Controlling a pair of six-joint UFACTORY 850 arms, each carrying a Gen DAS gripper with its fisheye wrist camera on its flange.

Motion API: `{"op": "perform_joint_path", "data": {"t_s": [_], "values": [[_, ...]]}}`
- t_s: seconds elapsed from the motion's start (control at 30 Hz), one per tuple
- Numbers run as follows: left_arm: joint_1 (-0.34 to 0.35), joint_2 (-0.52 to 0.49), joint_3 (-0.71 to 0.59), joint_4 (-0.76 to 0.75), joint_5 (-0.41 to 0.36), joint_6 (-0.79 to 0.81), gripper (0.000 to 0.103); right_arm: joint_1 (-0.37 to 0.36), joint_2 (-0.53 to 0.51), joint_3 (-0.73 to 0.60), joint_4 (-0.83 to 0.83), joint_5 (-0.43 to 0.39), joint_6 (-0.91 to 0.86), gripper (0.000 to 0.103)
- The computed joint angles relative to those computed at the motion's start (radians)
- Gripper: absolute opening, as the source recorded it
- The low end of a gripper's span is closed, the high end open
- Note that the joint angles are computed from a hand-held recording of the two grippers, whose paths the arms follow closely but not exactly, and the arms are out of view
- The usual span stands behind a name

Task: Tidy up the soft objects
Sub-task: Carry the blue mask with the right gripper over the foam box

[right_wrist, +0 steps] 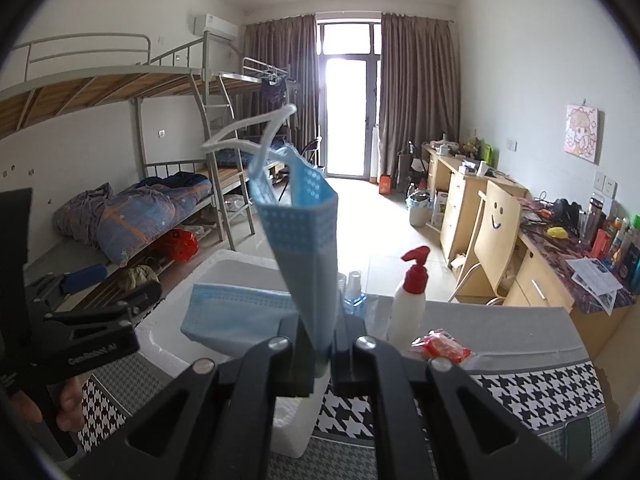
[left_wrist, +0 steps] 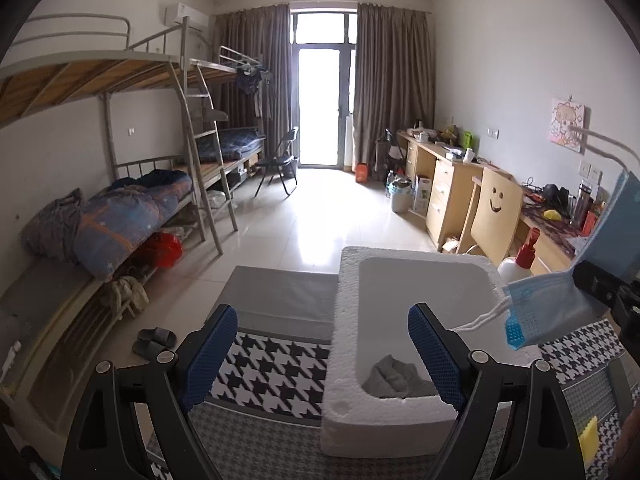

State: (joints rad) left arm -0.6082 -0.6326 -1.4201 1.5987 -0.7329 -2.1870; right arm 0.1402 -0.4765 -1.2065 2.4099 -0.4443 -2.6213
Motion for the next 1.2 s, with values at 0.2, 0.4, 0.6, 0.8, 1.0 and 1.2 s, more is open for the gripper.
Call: {"op": "perform_joint_path", "data": {"t_s": [0.2,0.4,0.6,0.8,1.0,1.2], "values": [[-0.004,0.012,0.027,0.019,-0.035,-0.032,0.088,0.012,-0.010,-0.015,-0.026,0.011,0.017,0.008],[-0.003,0.038,0.062,0.063,-0.044,-0.086,0.088,0.023,-0.028,-0.042,-0.082,0.027,0.067,0.008],[0.005,0.043,0.071,0.045,-0.030,-0.082,0.088,0.037,-0.060,-0.076,-0.094,0.065,0.086,0.008],[0.007,0.044,0.079,0.043,-0.032,-0.080,0.088,0.039,-0.089,-0.120,-0.311,0.092,0.309,0.008],[0.013,0.051,0.095,0.041,-0.022,-0.096,0.088,0.054,-0.120,-0.164,-0.461,0.137,0.453,0.008],[0.014,0.060,0.112,0.058,-0.014,-0.109,0.088,0.068,-0.151,-0.204,-0.667,0.167,0.644,0.033]]}}
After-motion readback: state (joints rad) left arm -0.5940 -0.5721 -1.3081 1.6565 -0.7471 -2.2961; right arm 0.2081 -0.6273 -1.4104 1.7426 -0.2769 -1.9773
